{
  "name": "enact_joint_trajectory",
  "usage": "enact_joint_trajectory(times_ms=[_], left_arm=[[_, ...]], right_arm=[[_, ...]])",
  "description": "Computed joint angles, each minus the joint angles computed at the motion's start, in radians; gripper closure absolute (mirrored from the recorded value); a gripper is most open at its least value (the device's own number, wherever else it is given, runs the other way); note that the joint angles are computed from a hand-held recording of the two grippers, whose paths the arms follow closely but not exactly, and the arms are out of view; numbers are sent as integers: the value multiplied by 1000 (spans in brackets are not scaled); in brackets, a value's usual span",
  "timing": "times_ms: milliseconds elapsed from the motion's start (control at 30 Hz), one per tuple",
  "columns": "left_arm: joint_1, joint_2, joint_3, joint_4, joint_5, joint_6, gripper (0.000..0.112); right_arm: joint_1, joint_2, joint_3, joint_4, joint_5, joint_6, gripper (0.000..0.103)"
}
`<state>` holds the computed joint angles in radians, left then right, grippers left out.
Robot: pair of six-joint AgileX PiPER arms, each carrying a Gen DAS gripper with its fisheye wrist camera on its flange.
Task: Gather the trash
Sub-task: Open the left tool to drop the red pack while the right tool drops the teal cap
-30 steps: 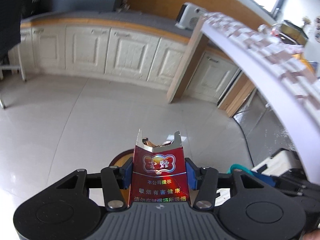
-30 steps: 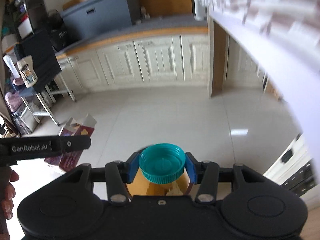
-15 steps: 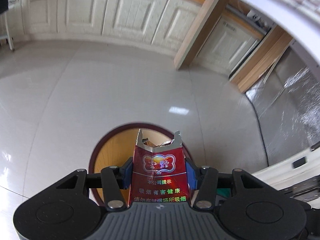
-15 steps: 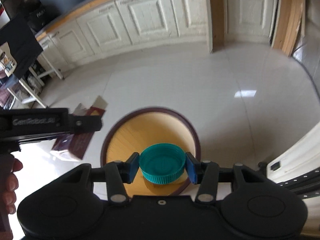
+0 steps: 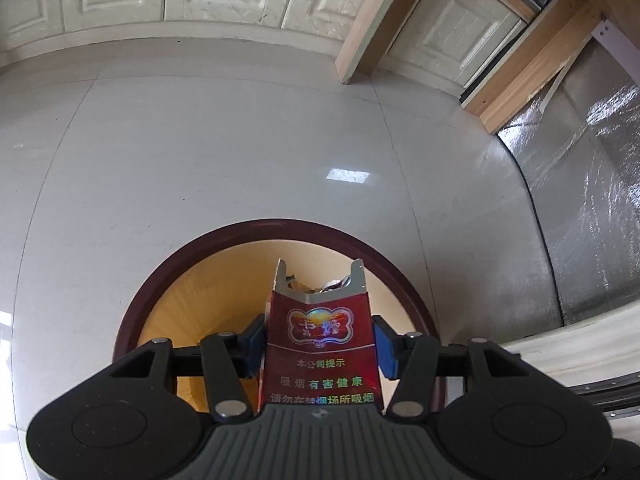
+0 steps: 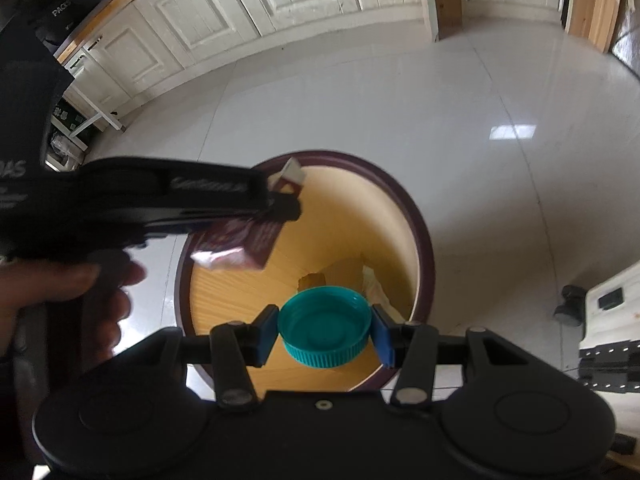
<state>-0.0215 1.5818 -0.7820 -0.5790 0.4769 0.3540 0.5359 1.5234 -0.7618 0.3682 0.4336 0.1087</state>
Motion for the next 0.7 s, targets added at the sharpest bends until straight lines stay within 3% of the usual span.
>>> enact_joint_trajectory(times_ms=[33, 100, 567, 700], left_arm=[[-3, 14, 0, -6, -16, 9, 54], [-5, 36, -2, 13, -32, -4, 38], [64, -75, 69, 139, 17, -70, 20], [78, -102, 87, 186, 30, -107, 17]], right_arm=[[-5, 9, 2, 30, -2, -28, 53], [-10, 27, 2, 76, -5, -76, 53], [15, 101, -26, 209, -26, -231, 52], [38, 97, -41, 119, -14, -168, 33]])
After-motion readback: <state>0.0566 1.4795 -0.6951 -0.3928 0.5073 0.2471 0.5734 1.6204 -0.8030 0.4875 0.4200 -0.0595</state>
